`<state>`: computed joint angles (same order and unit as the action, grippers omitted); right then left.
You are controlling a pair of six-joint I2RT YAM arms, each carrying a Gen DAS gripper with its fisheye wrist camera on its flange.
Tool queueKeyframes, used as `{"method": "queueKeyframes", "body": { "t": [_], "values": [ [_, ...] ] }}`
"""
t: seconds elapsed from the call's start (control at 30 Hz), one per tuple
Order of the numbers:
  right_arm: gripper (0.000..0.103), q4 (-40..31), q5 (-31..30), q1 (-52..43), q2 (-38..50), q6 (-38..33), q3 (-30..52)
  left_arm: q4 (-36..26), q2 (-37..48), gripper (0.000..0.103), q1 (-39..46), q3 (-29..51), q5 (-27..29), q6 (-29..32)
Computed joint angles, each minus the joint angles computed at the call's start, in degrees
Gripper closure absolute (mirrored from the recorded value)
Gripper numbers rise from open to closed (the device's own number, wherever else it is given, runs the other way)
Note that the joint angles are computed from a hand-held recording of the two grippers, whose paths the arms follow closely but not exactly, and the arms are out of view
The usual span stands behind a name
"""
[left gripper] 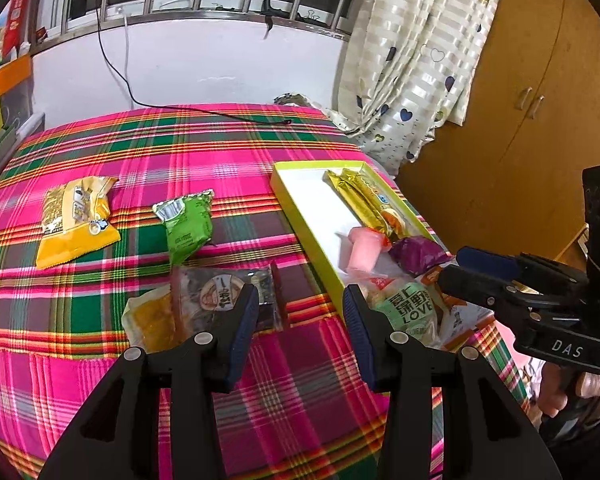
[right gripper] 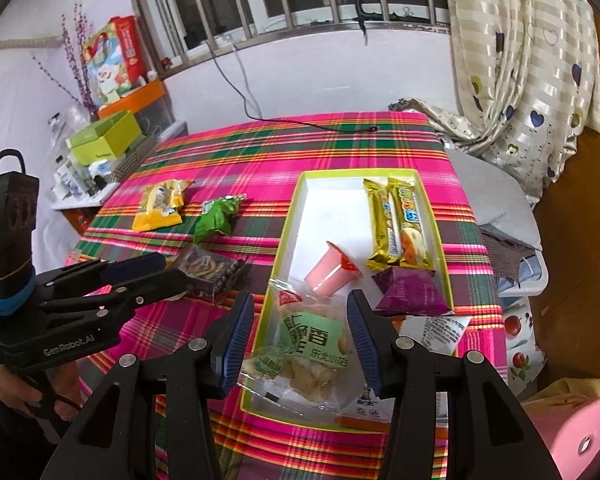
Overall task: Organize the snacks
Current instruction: 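Move the left gripper back toward the wrapped bread on the pile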
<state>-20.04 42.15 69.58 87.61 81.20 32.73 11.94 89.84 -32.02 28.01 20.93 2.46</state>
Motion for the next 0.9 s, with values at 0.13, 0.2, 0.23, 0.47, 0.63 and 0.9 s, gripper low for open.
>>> {"method": "queueKeyframes", "body": {
  "t": [0.13,0.2,0.23,0.47,0.63,0.9],
  "values": [
    [0.056,0.46,-0.16,-0.18,0.50,-0.92,0.53,0.06,-0.06,0.058,0.64,-0.31,0.06,-0.11],
    [0.056,0.69,-0.35,-0.32,0.92,-1.28,0.84,0.18,-0.23,0.058,0.90,-0.54,0.11,-0.12],
    [0.056,0.80,-0.45,-0.36,1.07,-1.46,0.95,0.29,-0.35,0.058,1.05,-0.71,0.16,-0.10],
    [0.056,1.14,-0.80,-0.63,2.07,-2.92,2.18,1.16,-0.67,0.058,2.70,-1.65,0.63,0.48],
    [0.055,1.34,-0.96,-0.58,2.87,-3.20,2.98,0.96,0.42,0.058,6.01,-1.65,1.81,1.67],
    [0.051,4.27,-1.84,-1.11,4.54,-5.74,3.82,1.31,3.10,0.058,11.56,-1.55,5.24,5.24]
  ]
}}
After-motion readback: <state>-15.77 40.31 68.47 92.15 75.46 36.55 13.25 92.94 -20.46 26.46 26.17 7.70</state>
